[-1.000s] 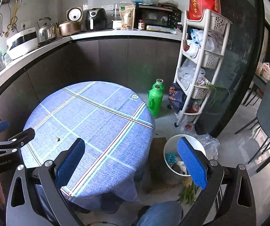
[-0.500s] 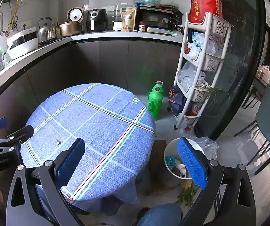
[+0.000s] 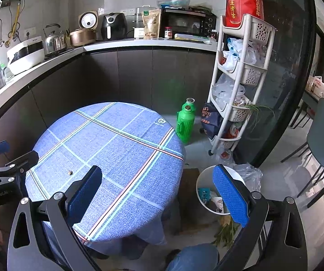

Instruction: Collect trash

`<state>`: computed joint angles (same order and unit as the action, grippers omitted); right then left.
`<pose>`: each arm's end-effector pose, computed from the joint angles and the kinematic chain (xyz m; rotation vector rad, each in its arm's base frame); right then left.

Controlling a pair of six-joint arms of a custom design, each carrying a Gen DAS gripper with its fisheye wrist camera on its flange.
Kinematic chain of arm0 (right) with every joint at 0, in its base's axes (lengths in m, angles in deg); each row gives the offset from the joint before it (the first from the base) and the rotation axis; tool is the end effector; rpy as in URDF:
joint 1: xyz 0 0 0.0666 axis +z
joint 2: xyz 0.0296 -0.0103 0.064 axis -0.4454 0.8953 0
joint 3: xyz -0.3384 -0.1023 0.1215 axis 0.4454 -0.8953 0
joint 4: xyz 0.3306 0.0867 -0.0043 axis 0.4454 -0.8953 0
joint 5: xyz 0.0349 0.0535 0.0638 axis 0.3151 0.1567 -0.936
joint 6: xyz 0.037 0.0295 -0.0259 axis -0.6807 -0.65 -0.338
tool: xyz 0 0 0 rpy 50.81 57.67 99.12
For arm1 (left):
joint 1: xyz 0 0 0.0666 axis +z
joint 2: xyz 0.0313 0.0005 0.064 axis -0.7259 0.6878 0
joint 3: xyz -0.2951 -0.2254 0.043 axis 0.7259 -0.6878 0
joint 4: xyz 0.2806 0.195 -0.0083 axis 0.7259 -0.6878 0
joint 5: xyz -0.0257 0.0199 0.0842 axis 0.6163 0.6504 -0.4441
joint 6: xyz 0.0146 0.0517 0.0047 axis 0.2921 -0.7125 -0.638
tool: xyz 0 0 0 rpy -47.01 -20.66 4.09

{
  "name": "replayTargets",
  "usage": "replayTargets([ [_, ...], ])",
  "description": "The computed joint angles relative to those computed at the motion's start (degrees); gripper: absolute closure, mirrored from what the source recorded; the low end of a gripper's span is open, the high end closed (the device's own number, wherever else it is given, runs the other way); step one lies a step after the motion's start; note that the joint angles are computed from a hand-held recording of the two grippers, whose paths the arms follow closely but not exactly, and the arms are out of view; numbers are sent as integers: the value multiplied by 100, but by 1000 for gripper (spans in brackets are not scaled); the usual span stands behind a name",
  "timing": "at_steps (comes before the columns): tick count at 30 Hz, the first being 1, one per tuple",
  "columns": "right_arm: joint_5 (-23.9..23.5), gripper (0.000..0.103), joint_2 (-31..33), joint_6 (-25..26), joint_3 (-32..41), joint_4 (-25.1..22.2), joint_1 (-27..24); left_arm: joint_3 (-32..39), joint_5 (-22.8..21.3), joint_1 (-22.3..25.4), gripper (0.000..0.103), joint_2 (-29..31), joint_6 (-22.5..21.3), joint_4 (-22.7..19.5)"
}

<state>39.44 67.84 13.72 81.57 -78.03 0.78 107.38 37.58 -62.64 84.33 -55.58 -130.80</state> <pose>0.3678 0.1728 0.5006 0.0240 2.2589 -0.0537 0.4026 -0.1121 0.5467 0.1265 2.3308 -0.0569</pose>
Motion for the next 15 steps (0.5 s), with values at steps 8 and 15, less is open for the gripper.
replayTargets([
  [8,5,9,-19,-21,-11,10,-1,-2,-9,-24,4,-14,13,-7],
  [15,-4,9,-23,-10,-16,13,-12,7,-6,-27,4,-9,14,-19],
])
